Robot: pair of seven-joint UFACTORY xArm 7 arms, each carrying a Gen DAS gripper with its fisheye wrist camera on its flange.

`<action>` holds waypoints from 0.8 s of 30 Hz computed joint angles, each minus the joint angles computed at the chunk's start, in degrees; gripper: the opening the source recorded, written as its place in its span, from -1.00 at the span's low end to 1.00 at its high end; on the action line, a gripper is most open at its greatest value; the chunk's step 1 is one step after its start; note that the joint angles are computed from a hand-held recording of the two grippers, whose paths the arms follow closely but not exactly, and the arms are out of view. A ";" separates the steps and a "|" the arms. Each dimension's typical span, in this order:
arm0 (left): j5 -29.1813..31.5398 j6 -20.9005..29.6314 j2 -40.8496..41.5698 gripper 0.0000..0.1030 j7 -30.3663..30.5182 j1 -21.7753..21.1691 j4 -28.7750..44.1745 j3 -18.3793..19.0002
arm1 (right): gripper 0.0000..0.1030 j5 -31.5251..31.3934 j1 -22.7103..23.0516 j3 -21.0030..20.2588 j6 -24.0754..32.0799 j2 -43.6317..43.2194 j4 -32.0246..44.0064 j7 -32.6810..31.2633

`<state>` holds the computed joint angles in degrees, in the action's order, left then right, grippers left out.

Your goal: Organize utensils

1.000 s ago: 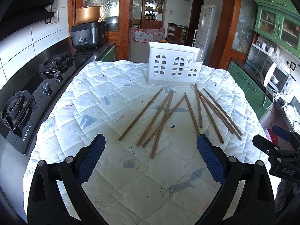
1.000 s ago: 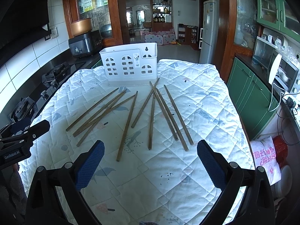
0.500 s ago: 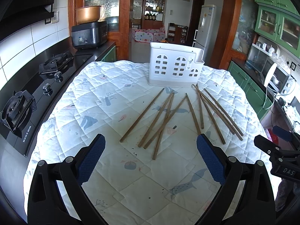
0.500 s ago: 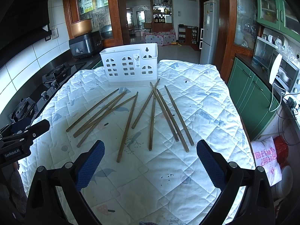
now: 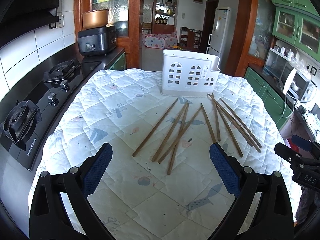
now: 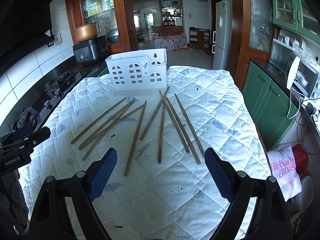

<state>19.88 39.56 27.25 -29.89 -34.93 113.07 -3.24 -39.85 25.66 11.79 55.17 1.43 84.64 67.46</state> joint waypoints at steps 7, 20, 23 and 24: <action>0.07 0.07 0.66 0.86 0.46 0.22 1.15 0.22 | 0.64 -0.34 -0.29 -0.12 -0.52 -0.55 -0.76 -0.03; -1.29 -0.28 1.74 0.85 2.70 0.81 2.53 0.11 | 0.53 -0.61 -1.04 0.05 -1.09 -0.83 -1.18 -0.30; -1.62 -0.74 1.57 0.85 3.34 0.92 1.90 0.04 | 0.51 -0.18 -1.30 -0.11 -1.32 -0.92 -1.30 -0.63; -1.74 -0.83 1.59 0.85 3.48 0.96 1.82 0.03 | 0.51 -0.10 -1.36 -0.14 -1.38 -0.95 -1.36 -0.71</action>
